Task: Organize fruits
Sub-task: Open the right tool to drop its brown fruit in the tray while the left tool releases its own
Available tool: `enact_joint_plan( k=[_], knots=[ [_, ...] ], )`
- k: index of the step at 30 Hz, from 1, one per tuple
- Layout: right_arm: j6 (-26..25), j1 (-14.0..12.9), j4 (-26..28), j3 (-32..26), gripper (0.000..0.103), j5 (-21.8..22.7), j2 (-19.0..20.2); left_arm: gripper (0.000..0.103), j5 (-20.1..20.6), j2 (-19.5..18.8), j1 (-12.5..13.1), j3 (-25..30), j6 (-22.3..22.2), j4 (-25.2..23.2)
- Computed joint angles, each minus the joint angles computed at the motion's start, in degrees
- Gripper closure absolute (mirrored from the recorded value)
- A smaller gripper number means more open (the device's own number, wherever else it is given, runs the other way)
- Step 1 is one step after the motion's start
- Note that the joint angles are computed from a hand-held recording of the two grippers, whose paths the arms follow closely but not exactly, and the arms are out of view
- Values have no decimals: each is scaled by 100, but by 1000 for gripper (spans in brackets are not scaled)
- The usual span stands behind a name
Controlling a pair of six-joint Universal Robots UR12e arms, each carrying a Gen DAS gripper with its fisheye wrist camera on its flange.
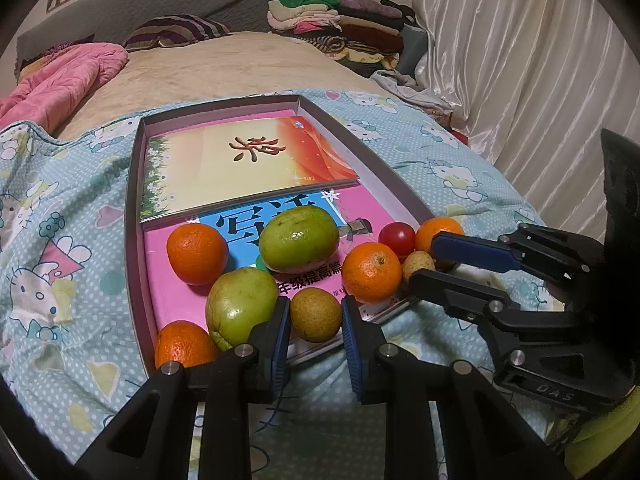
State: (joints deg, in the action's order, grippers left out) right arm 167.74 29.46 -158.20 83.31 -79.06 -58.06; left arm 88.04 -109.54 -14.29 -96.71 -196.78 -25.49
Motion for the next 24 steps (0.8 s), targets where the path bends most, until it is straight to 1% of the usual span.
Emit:
enact_joint_plan(
  k=[13,16,18,20,24],
  knots=[
    [-36,-5,-128,103,69,-51,-60,76,-18,2,2,9,-36,-17],
    [-22,-6,-142,122,68,-55,-72,73,-59,14,12,4,-41,-9],
    [-24,-7,-178,143,68,-80,-84,69,-76,22,10,-3,-34,4],
    [17,-18,-229,167,66,-65,-101,66,-68,28,1,1,-22,-1],
    [78,-33,-397,230,56,-57,-149,64,-16,49,-26,-12,-21,55]
  ],
)
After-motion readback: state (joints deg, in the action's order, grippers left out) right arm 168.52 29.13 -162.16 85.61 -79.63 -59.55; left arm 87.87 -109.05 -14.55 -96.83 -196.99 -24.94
